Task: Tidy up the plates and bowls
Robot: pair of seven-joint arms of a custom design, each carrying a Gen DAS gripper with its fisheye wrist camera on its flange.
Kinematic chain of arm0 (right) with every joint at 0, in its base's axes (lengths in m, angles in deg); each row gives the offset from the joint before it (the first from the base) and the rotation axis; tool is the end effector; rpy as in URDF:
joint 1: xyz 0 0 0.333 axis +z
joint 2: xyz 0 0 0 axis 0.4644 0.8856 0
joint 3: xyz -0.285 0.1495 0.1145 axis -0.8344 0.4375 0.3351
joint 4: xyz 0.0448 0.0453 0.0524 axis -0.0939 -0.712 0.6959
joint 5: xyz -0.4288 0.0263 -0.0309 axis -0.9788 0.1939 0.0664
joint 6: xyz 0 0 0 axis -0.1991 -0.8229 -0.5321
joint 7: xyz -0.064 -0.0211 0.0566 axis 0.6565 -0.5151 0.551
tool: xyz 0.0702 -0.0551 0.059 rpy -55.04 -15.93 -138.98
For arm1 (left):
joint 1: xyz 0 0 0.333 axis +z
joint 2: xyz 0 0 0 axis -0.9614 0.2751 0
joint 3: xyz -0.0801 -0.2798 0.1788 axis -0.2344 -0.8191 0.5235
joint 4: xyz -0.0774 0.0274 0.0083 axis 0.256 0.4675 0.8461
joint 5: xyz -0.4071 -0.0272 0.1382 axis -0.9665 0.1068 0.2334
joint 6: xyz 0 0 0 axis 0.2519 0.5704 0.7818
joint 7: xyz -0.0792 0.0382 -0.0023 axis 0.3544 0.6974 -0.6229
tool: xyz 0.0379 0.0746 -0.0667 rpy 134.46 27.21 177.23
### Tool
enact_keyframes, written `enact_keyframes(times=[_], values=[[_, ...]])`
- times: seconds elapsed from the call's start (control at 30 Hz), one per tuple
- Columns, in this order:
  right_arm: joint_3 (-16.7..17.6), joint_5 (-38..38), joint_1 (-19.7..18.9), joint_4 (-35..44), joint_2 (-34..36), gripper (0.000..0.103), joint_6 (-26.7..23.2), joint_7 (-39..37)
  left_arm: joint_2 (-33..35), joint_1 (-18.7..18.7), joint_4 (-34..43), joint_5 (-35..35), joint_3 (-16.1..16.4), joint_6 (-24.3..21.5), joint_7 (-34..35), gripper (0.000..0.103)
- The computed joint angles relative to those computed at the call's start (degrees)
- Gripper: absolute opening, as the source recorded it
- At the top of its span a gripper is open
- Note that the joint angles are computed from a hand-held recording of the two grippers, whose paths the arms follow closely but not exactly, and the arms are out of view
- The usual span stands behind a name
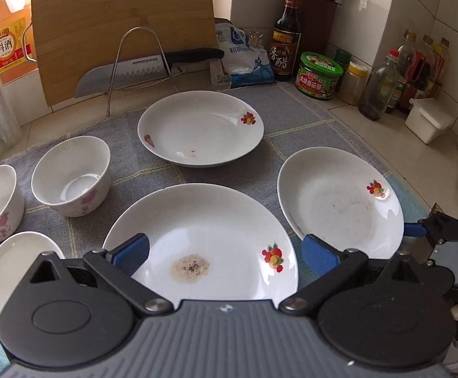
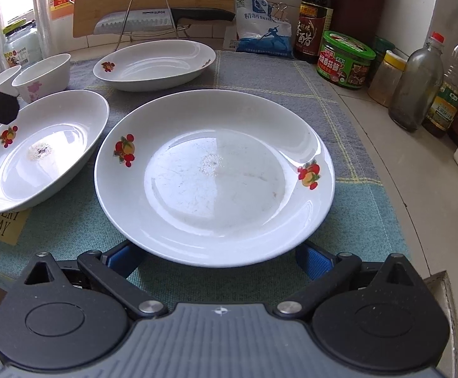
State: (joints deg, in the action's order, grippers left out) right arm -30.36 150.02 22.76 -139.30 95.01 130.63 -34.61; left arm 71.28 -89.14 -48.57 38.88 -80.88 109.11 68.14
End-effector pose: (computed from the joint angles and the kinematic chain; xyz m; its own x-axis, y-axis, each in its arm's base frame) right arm 0.6365 0.0530 0.2580 0.4819 -0.8752 0.0418 -0.6595 -0.3937 -0.6403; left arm 0.5987 -0.1934 0.3533 -0.0475 -0.9975 0.0523 -0.7652 0.0027 -0.6437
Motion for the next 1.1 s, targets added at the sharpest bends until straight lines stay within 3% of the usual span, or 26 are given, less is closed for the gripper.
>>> enact_keyframes(times=[0.13, 0.3, 0.43, 0.6, 0.8, 0.97, 1.1], values=[[-0.2, 1.2, -1.6, 1.0, 0.4, 0.103, -4.7, -4.8, 2.8, 2.0, 3.8, -5.7, -3.4, -1.6, 7.0, 0.102], [-3.0, 1.5, -0.6, 1.6, 0.3, 0.103, -8.8, -7.8, 7.7, 5.6, 9.9, -17.9, -9.3, -4.0, 21.7, 0.102], [-4.6, 4.3, -1.2, 1.8, 0.0, 0.103, -13.8, -14.4, 11.8, 7.2, 15.2, -23.9, -12.7, -5.7, 31.6, 0.102], [-7.0, 6.7, 0.0, 3.1, 0.7, 0.103, -16.6, -17.7, 17.4, 10.9, 22.2, -32.3, -18.6, -8.9, 43.8, 0.101], [-8.3, 11.5, 0.1, 3.3, 0.9, 0.103, -19.9, -23.8, 22.2, 11.5, 29.1, -38.5, -20.7, -14.6, 53.8, 0.096], [-10.2, 10.7, 0.6, 3.9, 1.3, 0.103, -23.4, -25.3, 25.4, 10.0, 34.6, -42.3, -19.8, -20.4, 59.6, 0.084], [-10.5, 11.0, 0.5, 4.6, 1.8, 0.103, -24.6, -26.3, 27.0, 8.5, 37.6, -45.0, -18.4, -23.5, 63.4, 0.081]])
